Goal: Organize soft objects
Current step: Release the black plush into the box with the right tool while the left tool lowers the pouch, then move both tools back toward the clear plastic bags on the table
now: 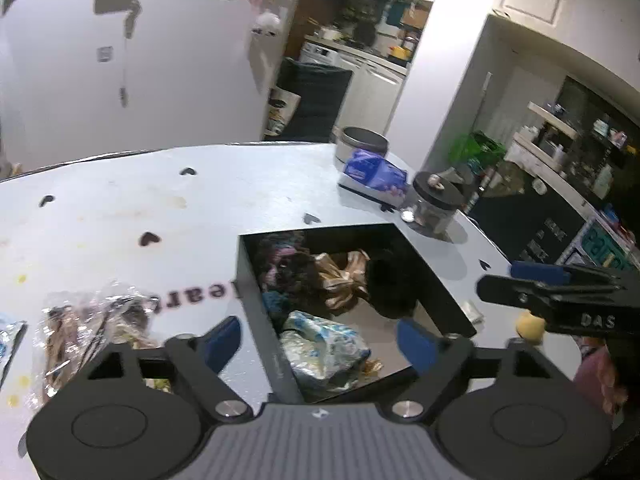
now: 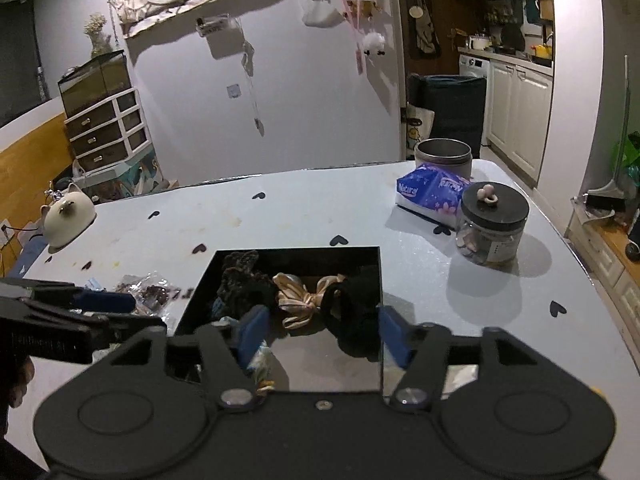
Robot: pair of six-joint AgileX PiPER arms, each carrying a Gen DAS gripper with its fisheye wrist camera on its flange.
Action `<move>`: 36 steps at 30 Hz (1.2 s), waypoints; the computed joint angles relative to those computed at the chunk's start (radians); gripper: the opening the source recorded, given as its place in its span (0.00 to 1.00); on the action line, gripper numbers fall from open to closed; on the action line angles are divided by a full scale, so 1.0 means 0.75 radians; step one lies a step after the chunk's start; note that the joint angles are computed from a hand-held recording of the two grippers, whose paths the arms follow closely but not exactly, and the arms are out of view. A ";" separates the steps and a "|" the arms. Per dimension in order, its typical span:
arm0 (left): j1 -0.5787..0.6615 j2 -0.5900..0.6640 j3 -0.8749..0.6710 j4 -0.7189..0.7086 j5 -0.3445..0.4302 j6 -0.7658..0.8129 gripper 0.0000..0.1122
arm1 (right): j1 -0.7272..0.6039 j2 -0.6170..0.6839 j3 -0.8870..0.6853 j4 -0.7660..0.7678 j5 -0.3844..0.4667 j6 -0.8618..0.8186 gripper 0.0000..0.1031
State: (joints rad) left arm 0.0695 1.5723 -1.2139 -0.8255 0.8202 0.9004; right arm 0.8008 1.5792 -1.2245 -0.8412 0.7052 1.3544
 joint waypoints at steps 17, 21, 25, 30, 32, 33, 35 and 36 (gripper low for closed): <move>0.196 -0.127 0.122 -0.084 -0.055 0.099 0.92 | 0.217 0.065 -0.063 -0.250 0.252 0.215 1.00; 0.272 -0.120 0.109 -0.124 -0.012 0.163 0.92 | 0.258 0.118 -0.132 -0.259 0.301 0.234 1.00; 0.349 -0.093 0.075 -0.147 0.052 0.221 0.92 | 0.299 0.178 -0.216 -0.251 0.358 0.245 1.00; 0.455 -0.046 0.026 -0.182 0.127 0.299 0.92 | 0.338 0.275 -0.355 -0.228 0.424 0.241 1.00; 0.499 -0.025 0.002 -0.188 0.153 0.323 0.92 | 0.351 0.318 -0.417 -0.219 0.447 0.231 1.00; 0.519 -0.015 -0.009 -0.190 0.161 0.337 0.92 | 0.357 0.342 -0.454 -0.212 0.459 0.221 1.00; 0.561 0.007 -0.032 -0.192 0.178 0.366 0.92 | 0.366 0.397 -0.537 -0.197 0.479 0.196 1.00; 0.582 0.023 -0.049 -0.192 0.190 0.375 0.92 | 0.372 0.426 -0.579 -0.191 0.488 0.185 1.00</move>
State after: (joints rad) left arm 0.5059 1.5892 -1.2510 -0.9691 0.9629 1.1813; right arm 1.0798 1.8987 -1.6591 -0.9846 1.0711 1.4928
